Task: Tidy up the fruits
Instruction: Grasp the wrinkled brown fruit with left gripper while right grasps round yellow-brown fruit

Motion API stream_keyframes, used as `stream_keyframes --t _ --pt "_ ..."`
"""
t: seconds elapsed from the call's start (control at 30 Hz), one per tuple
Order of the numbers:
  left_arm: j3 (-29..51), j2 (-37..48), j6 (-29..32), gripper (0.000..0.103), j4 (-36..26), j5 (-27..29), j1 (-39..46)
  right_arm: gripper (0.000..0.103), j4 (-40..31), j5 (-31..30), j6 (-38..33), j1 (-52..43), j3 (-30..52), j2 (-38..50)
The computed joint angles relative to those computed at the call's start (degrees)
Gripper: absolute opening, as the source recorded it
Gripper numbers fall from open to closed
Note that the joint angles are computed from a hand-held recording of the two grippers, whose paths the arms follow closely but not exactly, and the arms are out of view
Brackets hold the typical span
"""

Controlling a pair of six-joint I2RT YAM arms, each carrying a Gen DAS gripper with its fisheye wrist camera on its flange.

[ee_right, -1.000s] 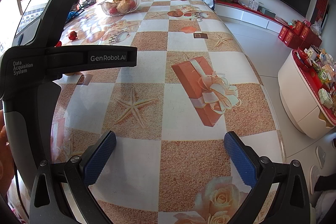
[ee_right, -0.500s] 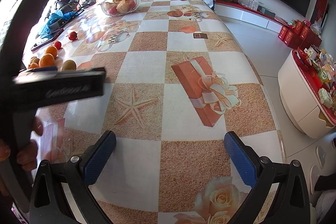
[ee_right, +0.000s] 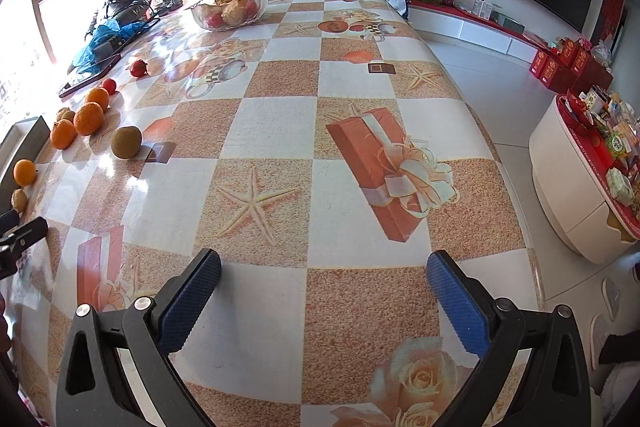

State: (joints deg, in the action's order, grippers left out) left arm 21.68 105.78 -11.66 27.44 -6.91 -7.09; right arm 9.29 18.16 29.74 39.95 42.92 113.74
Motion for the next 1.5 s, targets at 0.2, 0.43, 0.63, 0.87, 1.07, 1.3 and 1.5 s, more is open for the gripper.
stream_keyframes --t 0.2,0.43,0.63,0.87,1.07,1.3,1.5 --pt "0.58 0.65 1.02 0.103 0.44 0.39 0.86 0.103 -0.35 -0.25 -0.33 -0.46 0.12 -0.16" --pt "2.17 0.22 1.58 0.103 -2.65 1.73 1.77 0.103 -9.78 -1.73 2.65 -0.55 6.09 0.64" --pt "1.80 0.50 1.96 0.101 -1.33 1.97 1.86 0.103 -12.71 -7.25 0.81 2.50 18.93 6.46" --pt "-1.97 -1.70 4.46 0.101 1.72 6.96 5.76 0.098 -17.95 -5.68 -2.41 5.47 36.79 18.59" --pt "-3.49 -2.82 5.41 0.101 3.62 12.87 10.62 0.036 -15.60 -4.17 -4.38 6.74 37.32 19.16" --pt "-3.62 -3.98 5.13 0.067 2.87 11.57 10.37 0.028 -9.82 -3.89 -4.16 7.68 28.02 14.48" --pt "-2.36 -3.95 3.54 0.027 1.19 6.57 5.29 0.028 -6.73 -5.17 -1.96 7.94 20.64 10.12"
